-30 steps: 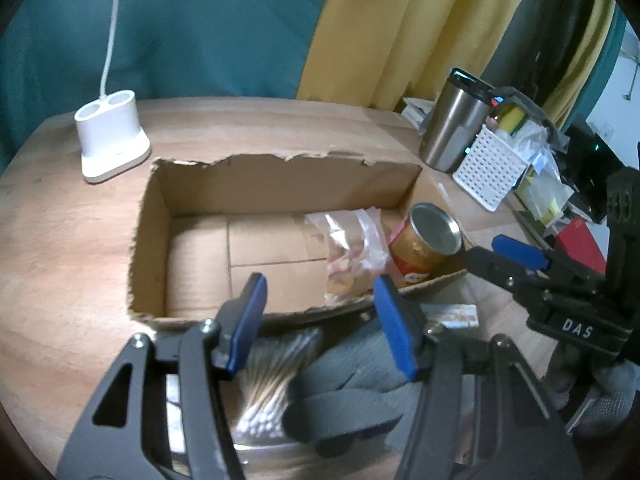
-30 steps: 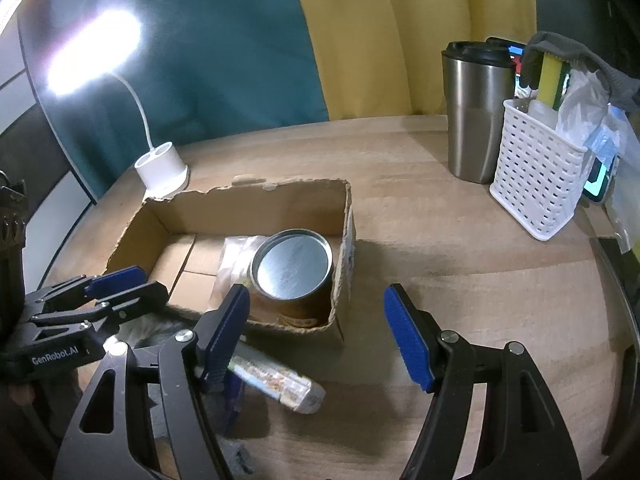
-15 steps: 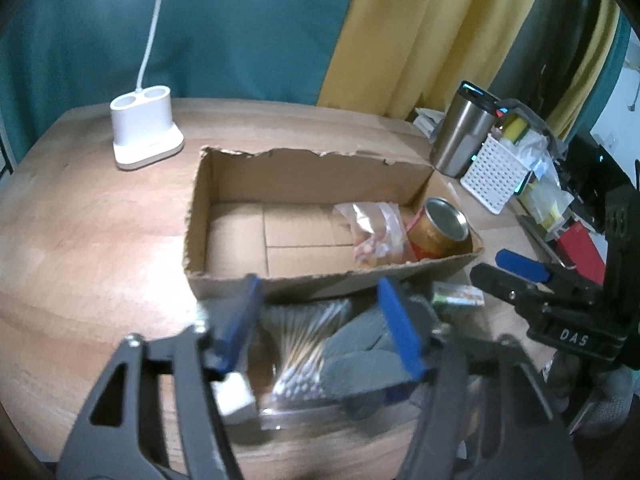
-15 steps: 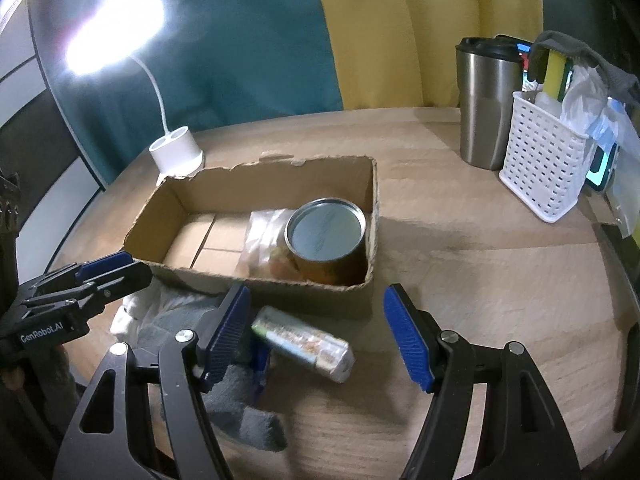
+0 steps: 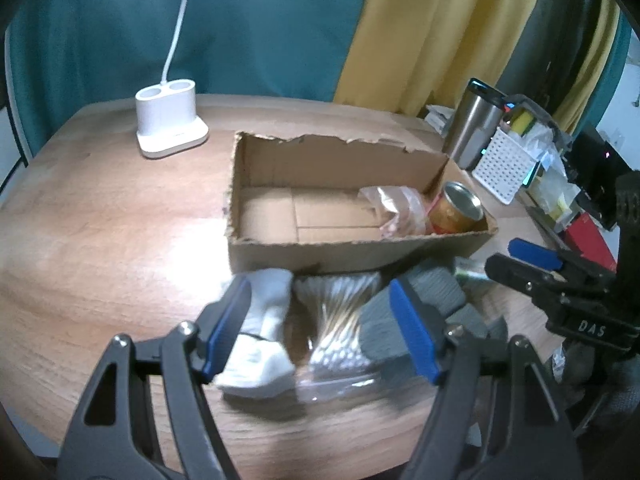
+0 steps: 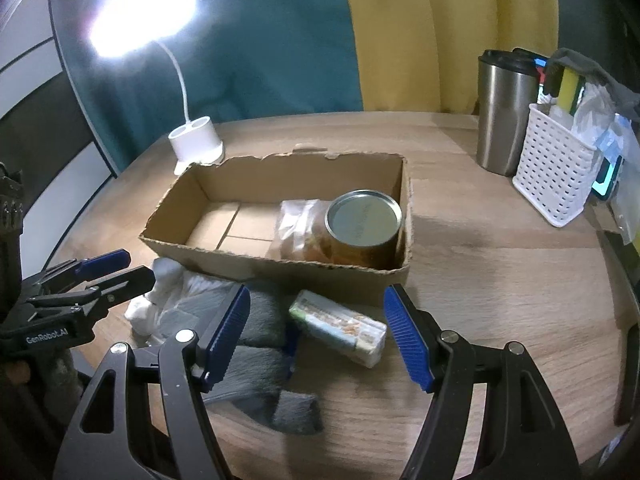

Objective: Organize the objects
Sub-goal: 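Withdraw both tools from the box toward the remaining items, then grasp the white socks with the left tool while the right tool grasps the grey gloves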

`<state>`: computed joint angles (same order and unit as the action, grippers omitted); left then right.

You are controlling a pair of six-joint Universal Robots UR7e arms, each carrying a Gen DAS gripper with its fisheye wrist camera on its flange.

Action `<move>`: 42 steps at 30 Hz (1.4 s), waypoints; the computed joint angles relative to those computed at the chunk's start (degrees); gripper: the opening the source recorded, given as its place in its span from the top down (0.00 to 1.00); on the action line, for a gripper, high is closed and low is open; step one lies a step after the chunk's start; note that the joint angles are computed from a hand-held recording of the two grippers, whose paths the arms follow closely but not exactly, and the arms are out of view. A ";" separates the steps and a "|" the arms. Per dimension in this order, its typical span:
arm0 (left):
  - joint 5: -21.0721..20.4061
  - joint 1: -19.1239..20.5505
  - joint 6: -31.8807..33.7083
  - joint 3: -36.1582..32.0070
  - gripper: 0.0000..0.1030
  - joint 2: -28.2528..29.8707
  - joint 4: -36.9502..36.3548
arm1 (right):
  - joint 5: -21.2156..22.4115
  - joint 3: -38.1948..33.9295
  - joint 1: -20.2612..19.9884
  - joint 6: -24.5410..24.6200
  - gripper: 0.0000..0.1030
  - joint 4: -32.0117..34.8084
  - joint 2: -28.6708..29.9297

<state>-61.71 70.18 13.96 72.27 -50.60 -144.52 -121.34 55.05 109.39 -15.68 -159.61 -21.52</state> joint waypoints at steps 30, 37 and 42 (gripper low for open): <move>2.30 3.48 0.11 -0.98 0.29 1.32 2.02 | 1.29 -3.04 -0.05 0.70 0.44 8.79 3.43; 2.93 3.87 1.11 -1.89 0.32 2.33 2.94 | 3.63 -3.72 -0.45 0.88 0.58 10.73 3.91; 3.53 3.80 3.86 -0.85 0.42 2.50 0.09 | 5.66 -2.49 -0.80 -0.28 0.61 9.34 3.36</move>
<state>-58.18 73.98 17.82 71.42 -48.10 -144.43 -115.68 52.56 108.59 -15.96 -150.27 -18.16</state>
